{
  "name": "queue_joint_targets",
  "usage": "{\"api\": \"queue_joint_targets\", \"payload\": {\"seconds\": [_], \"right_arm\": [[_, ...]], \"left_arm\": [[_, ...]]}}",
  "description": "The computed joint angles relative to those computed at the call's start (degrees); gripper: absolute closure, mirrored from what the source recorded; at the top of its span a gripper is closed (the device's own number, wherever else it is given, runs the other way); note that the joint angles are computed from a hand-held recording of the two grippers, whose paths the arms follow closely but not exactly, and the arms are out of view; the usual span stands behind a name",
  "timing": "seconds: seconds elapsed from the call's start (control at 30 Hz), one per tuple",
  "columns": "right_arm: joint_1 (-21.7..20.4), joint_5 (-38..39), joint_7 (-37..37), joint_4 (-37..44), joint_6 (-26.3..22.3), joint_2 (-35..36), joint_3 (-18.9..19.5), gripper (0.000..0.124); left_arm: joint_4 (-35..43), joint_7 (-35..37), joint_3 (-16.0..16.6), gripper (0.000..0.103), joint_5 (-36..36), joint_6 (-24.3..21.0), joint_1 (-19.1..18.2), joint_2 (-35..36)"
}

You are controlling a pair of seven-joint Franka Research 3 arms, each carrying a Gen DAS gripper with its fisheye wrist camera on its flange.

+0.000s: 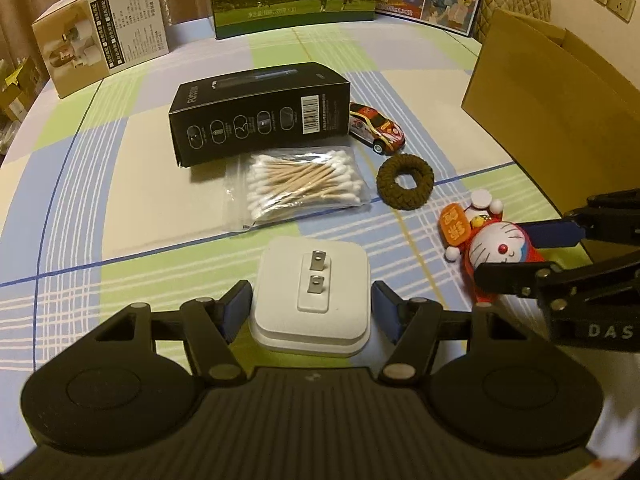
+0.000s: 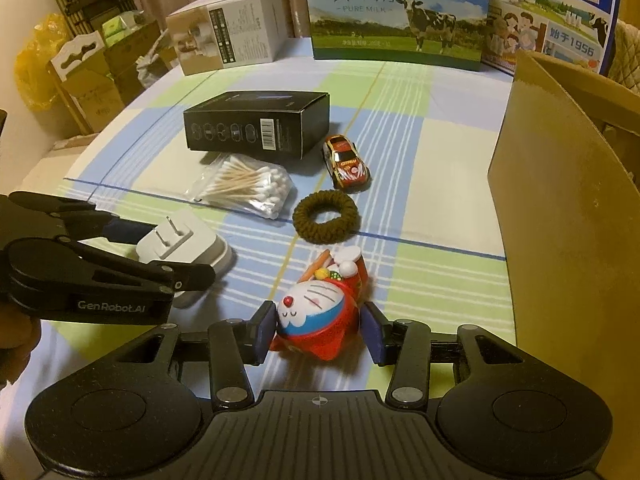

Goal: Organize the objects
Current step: 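Grasp the white plug adapter with the left tool while the right tool grasps the red keychain, then carry plug adapter and keychain over the cardboard box with both tools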

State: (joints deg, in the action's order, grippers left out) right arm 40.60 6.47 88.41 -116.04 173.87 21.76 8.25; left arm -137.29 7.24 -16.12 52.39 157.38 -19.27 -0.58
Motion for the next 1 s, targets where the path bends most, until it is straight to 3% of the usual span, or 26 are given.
{"api": "queue_joint_targets", "payload": {"seconds": [0.2,0.6,1.0], "right_arm": [[2.6,-2.5,2.2,1.7,-0.5,1.6,-2.8,0.079],[2.0,-3.2,3.7,2.2,-2.3,1.2,-2.0,0.082],[1.8,-2.7,5.2,-0.5,1.7,-1.8,-1.9,0.082]], "left_arm": [[-0.4,-1.6,0.4,0.042,0.6,1.0,0.5,-0.1],[-0.3,-5.1,0.8,0.042,3.7,2.3,0.9,0.7],[-1.6,-9.1,-0.3,0.043,3.4,1.0,0.5,-1.9]]}}
